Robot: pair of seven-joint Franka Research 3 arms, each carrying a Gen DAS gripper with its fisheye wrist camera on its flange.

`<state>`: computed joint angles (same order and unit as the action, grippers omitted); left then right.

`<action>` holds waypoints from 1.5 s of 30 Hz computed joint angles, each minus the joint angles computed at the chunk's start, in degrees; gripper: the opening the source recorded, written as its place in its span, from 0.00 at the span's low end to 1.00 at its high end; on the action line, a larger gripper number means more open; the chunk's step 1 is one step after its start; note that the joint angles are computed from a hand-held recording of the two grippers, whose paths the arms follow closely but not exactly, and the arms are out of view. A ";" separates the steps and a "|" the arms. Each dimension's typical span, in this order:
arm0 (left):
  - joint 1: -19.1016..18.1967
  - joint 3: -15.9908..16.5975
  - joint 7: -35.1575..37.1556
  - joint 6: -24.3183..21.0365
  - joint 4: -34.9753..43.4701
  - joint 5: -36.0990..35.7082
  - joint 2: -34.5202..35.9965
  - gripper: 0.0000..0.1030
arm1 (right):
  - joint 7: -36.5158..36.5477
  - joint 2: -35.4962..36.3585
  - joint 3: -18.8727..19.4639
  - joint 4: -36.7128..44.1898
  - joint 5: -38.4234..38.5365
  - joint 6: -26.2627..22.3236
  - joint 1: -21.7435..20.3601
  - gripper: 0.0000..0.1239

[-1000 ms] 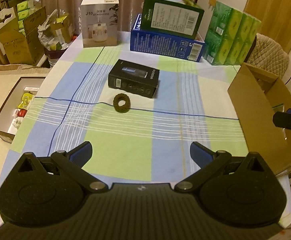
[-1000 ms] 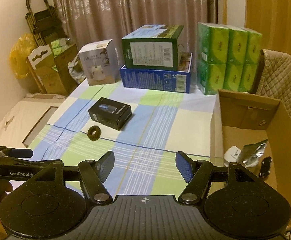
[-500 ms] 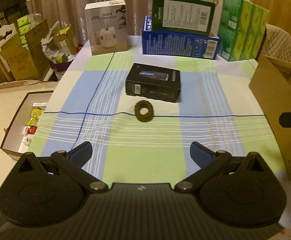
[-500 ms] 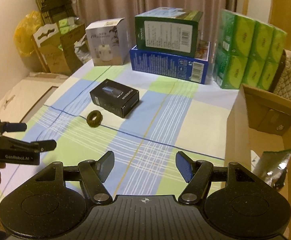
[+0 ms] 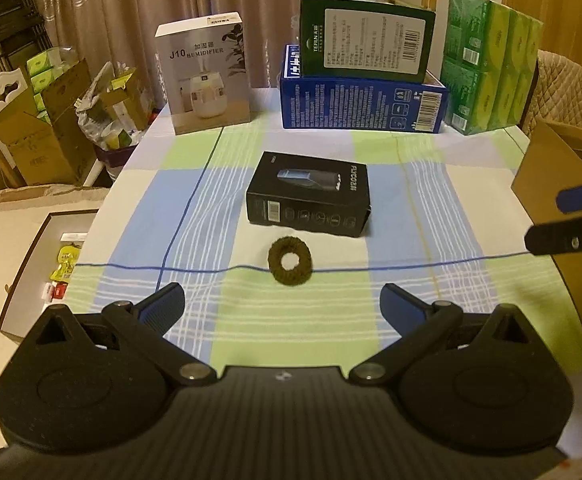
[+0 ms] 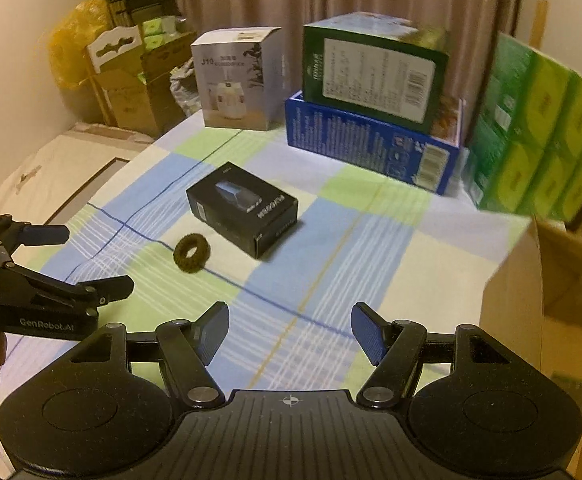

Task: Organize objects
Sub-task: 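Withdraw both tools from the box toward the shaver box and hair tie, then grasp the brown hair tie with the left tool while the right tool grasps the black shaver box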

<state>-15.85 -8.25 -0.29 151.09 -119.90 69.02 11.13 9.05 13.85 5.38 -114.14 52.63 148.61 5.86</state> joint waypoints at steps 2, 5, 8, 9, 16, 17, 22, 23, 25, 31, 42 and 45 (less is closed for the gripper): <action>0.10 0.56 -2.45 0.89 0.42 1.73 0.91 0.99 | -0.35 1.56 0.19 2.23 -1.40 -0.93 0.26 0.52; 0.53 1.39 -5.57 3.01 1.00 3.54 2.61 0.99 | -1.19 4.16 0.72 5.66 -3.87 -1.94 0.63 0.52; 0.37 2.03 -6.37 3.20 2.15 4.86 4.56 0.99 | -1.97 6.78 1.37 8.68 -6.63 -1.99 1.08 0.52; 0.34 2.32 -6.56 3.42 2.68 5.31 5.35 0.99 | -2.08 7.61 1.63 9.53 -7.40 -1.96 1.21 0.52; -0.26 5.36 -16.36 6.79 6.07 14.76 9.64 0.98 | -1.78 14.78 3.09 18.26 -13.48 -5.15 1.57 0.52; 0.01 5.62 -18.99 7.60 6.46 16.51 10.15 0.92 | -1.84 15.89 3.31 19.77 -14.18 -6.16 1.46 0.52; 0.86 5.88 -22.21 9.42 8.74 18.90 13.26 0.88 | -2.32 20.83 3.93 25.80 -17.35 -7.84 1.73 0.52; 0.84 5.85 -22.04 9.60 9.14 19.30 13.75 0.88 | -2.33 21.92 4.07 27.12 -17.88 -8.08 1.81 0.52; 0.70 5.73 -20.03 9.10 10.38 18.60 15.06 0.85 | -1.99 24.03 4.30 29.82 -18.96 -8.86 1.99 0.52; -0.90 6.55 -12.76 6.48 13.67 16.73 17.55 0.70 | -1.92 29.09 5.17 36.42 -21.43 -10.12 2.49 0.52; -1.36 8.70 -9.72 9.25 15.74 13.26 19.57 0.34 | -2.95 36.16 6.33 45.87 -23.79 -12.03 4.05 0.66; -1.44 9.02 -9.68 9.82 15.21 13.17 19.21 0.26 | -2.85 38.16 6.23 49.01 -24.89 -13.67 4.72 0.69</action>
